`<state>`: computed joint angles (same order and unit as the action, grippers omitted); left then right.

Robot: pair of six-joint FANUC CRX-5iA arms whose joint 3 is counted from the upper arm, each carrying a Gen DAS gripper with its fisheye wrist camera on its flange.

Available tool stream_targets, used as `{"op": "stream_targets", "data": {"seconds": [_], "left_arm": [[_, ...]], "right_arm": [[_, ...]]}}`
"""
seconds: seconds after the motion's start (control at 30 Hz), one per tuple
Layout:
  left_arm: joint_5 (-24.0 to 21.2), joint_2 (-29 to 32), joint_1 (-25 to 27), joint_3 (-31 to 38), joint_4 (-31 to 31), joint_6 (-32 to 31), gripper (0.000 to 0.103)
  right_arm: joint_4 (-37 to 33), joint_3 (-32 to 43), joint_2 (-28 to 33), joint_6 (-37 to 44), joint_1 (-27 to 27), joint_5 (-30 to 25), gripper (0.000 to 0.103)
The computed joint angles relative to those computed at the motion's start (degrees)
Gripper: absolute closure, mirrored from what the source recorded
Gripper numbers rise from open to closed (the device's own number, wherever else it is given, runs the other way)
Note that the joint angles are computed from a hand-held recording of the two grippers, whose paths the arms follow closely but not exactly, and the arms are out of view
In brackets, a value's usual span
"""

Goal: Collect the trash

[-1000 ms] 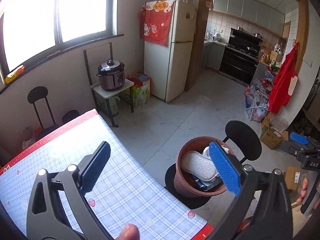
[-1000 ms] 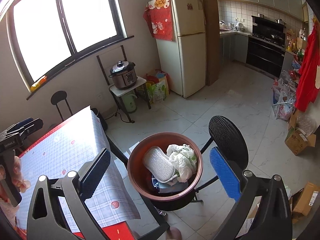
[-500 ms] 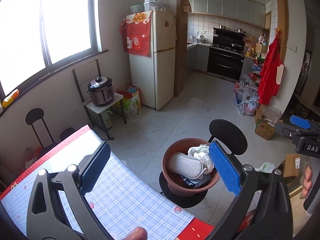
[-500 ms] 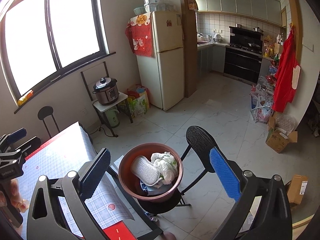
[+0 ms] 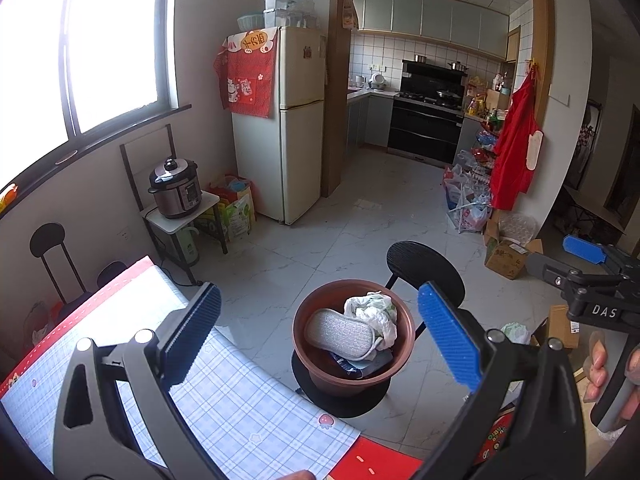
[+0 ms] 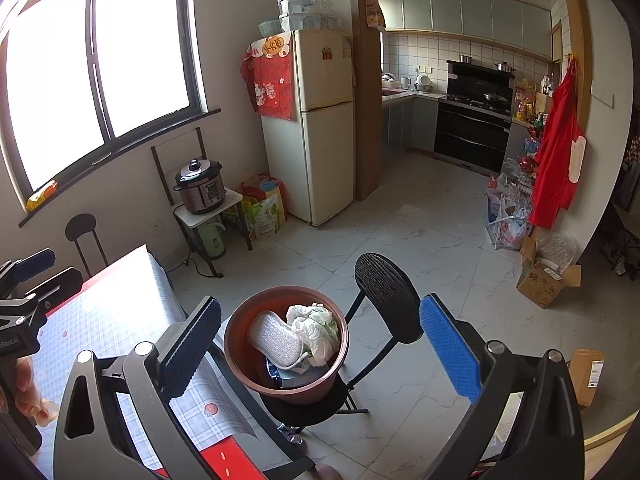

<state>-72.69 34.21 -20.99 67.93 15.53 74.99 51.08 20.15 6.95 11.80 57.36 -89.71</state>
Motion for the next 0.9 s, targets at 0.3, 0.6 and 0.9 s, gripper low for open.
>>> {"op": "stream_targets", "data": {"seconds": [0.3,0.6,0.9], "left_arm": [[0.79,-0.35,-0.36,-0.85,1.2,-1.05,0.006],[0.33,0.31,-0.65,1.22,1.91,-2.01,0.006],[0.52,0.42,-0.66,1.23,3.01,-2.69,0.006]], "right_arm": [[1.61,-0.18,-0.17,-1.26,1.11,-1.88,0.006],[3.47,-0.38,-0.27,-2.22,1.84,-3.12,0.006],[4.49,-0.35,-0.29,-2.79,1.84,-4.13,0.006]]}}
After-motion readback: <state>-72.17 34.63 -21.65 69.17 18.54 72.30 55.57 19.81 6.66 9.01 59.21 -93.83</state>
